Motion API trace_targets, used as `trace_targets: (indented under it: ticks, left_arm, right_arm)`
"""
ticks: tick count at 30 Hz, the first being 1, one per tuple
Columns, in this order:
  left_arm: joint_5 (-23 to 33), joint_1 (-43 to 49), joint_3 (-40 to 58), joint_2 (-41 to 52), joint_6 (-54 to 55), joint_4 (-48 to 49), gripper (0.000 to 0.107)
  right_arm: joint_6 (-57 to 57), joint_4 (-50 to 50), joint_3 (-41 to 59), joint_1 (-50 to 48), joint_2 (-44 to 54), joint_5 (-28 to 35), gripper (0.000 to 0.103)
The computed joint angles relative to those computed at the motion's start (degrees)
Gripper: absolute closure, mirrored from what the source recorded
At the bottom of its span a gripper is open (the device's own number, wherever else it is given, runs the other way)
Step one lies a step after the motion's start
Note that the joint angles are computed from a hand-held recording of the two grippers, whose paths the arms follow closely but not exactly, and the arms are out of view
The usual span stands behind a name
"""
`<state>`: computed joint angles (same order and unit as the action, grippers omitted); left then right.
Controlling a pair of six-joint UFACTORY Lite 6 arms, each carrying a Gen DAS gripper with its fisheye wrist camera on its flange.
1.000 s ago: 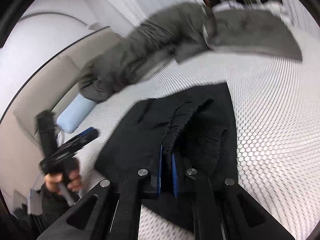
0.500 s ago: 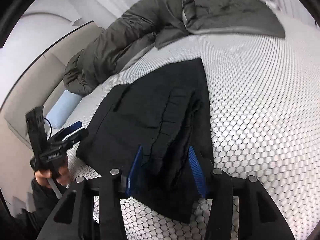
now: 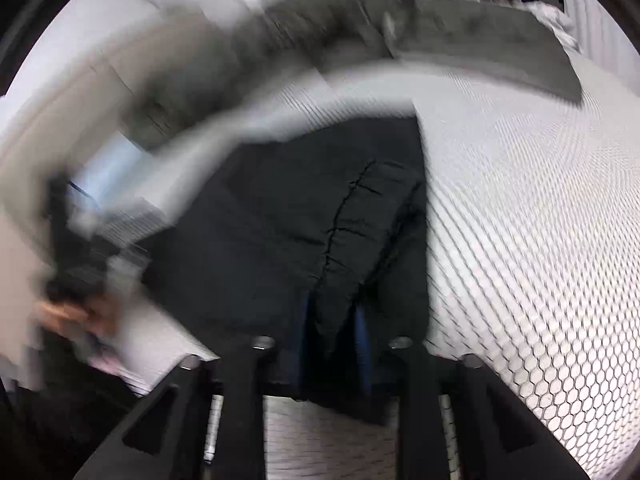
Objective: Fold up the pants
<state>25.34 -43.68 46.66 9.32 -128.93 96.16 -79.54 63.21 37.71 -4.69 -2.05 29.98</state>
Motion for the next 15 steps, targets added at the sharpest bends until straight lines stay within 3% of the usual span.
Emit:
trace_targets:
  ticks: [3,5,8,10,11,12,15]
  left_arm:
    - [3.4,-3.4,3.1,3.3,9.4,-6.6,0.008]
    - [3.8,-5.3,2.6,2.5,8.0,-3.9,0.008]
    - [1.4,-7.1,1.1,1.2,0.4,5.5,0.008]
    - [-3.0,-6.8,2.8,3.0,-2.5,9.7,0.028]
    - [-5.1,-6.5,4.2,4.6,-2.5,10.1,0.057]
    - [-7.0,-6.2,6.1,6.8,-1.0,8.8,0.078]
    - [-8.2,-6.1,8.8,10.4,-0.4,9.3,0.083]
  right_arm:
    - [-3.3,5.1,-1.4,1.4,-2.1,-1.5,0.066]
    - [-6.5,9.2,-5.9,2.2,-11.9,-4.8,0.058]
    - [-13.2,18.1,-9.9,4.3,-21.0,-4.7,0.058]
    - [-16.3,21.9,-9.9,8.2,-19.7,-4.1,0.059]
    - [-17.1,23.8,-8.8,11.7,-16.6,-5.9,0.065]
    - [-17.6,25.6,-7.2,14.9,-12.1,-7.8,0.069]
    - [-19.2,31.2,-1.8,21.7,-0.1,-11.0,0.073]
